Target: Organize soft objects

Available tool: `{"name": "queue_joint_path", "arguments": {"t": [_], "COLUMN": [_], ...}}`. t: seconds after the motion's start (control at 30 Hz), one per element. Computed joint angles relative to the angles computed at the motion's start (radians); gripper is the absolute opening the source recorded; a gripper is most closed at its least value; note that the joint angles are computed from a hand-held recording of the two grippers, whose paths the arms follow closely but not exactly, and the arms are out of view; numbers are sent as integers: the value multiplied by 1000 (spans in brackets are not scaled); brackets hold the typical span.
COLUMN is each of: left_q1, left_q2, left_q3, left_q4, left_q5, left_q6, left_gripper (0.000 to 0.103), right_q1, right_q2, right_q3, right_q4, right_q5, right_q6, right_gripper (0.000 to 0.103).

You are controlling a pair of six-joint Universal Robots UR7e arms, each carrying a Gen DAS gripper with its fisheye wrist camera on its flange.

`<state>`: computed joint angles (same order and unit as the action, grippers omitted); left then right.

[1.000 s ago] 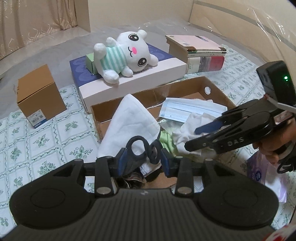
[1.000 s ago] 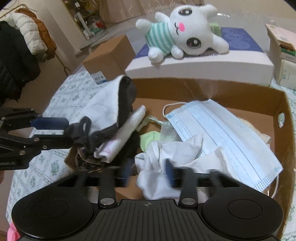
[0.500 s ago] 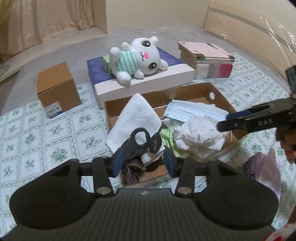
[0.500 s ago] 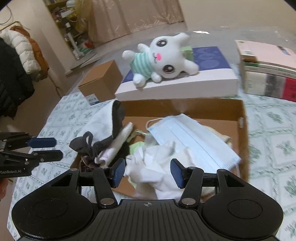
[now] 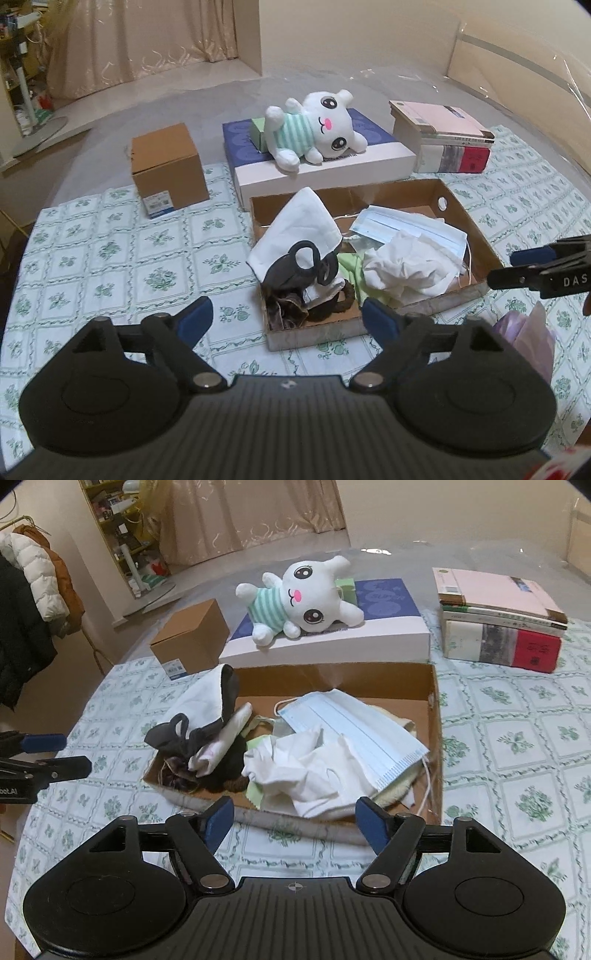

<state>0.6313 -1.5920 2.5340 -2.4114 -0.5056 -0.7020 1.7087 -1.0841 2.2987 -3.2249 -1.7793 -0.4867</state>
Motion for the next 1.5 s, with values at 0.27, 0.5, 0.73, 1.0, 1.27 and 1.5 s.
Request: {"name": "queue_joint_path", "arguments": {"t": [0.27, 0.5, 0.73, 1.0, 1.27, 1.5], "left_q1": [-154, -317, -452, -591, -721, -842], "left_q2": [-122, -194, -179, -110, -32, 18], "left_q3": [9, 21, 17, 12, 12, 24], "left_q4": [361, 674, 851, 939, 960, 937], "left_q5": [57, 87, 19, -114, -233, -324], "left_q6": [-305, -632, -807, -1055, -1200, -1323], "left_gripper": [90, 90, 89, 90, 90, 90], "right_q1": [20, 27, 28, 12, -21, -63], "right_q2": [-89, -182, -275, -404, -546, -704], "right_q3": [70, 140, 210, 304, 408, 493], "right_q4": [-5, -4, -15, -10, -22, 14], "right_q5": [-21, -19, -4, 18, 40, 71], "right_q6": [17, 13, -5, -22, -61, -70], "right_gripper": [77, 79, 79, 79, 79, 79]}}
